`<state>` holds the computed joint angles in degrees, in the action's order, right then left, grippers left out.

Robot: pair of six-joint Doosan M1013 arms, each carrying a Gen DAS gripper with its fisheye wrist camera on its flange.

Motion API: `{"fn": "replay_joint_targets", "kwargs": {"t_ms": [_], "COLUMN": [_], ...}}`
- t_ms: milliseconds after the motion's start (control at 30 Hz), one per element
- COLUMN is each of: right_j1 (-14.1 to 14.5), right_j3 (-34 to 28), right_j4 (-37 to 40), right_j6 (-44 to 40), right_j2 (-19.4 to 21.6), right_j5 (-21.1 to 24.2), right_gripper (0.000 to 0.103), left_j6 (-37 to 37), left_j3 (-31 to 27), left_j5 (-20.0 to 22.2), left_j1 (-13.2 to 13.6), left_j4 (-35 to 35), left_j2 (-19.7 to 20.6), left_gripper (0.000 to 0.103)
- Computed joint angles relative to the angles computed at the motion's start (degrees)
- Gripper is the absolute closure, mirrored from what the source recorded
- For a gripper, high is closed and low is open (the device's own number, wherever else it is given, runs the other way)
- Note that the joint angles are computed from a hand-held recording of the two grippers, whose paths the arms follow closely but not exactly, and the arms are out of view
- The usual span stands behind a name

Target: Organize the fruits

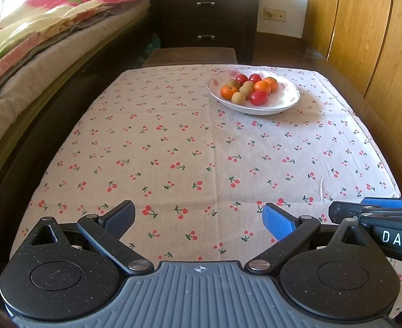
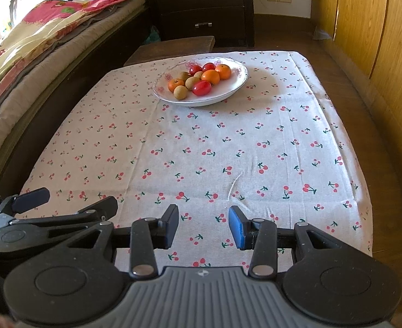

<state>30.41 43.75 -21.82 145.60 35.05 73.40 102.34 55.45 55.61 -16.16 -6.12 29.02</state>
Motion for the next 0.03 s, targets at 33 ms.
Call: {"fn": "replay_joint_targets", "kwargs": {"t_ms": [33], "right_j1": [0.0], "right_j3": [-0.1], "right_j4": [0.1], "right_j6": [0.0], "right_j2": [0.0], "right_j5": [0.0], "right_gripper": [0.062], "left_j6": [-0.3], "left_j3": [-0.2], "left_j5": [0.3], "left_j1": [0.0], "left_j4": [-0.1], "left_j2": [0.1], "left_gripper": [0.002]}}
